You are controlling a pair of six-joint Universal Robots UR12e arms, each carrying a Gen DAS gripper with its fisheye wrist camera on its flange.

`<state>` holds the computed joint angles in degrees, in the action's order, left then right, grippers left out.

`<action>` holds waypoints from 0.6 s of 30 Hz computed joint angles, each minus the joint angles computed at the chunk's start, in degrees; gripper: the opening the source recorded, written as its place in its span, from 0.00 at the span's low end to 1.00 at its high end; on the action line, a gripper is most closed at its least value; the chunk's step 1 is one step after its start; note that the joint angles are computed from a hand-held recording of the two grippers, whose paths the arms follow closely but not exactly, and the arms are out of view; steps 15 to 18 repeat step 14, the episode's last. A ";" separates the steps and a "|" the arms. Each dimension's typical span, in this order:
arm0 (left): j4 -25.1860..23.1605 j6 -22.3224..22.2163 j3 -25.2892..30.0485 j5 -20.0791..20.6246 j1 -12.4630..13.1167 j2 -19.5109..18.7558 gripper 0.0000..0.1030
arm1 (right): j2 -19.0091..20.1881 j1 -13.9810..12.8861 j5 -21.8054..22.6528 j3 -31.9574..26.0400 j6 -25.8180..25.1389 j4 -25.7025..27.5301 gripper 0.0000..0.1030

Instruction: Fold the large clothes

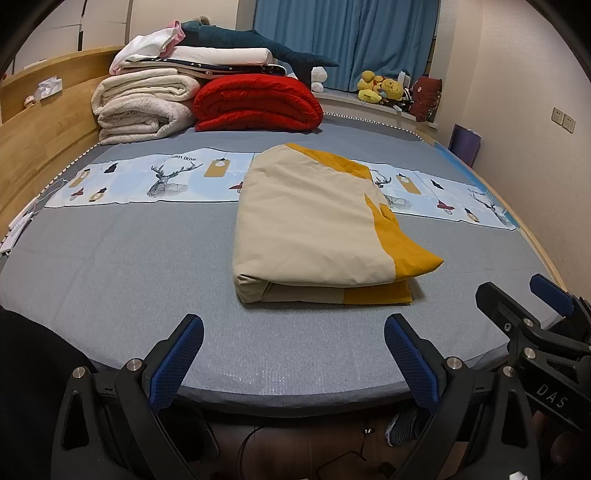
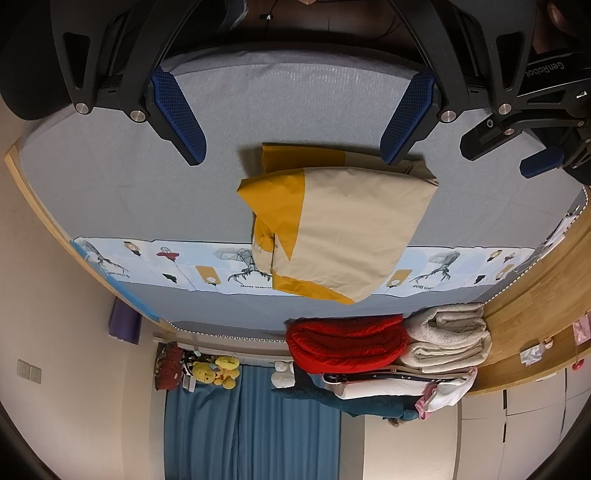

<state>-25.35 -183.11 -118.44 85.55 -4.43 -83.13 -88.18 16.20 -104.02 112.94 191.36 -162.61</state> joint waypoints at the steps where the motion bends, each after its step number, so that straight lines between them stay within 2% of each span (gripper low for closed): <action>1: 0.00 0.01 0.00 -0.05 0.03 0.02 0.94 | 0.04 0.01 -0.05 -0.04 -0.08 -0.08 0.93; 18: 0.57 0.22 0.55 1.09 -0.30 -0.54 0.94 | 0.59 -0.67 0.65 -0.75 -0.90 -0.43 0.93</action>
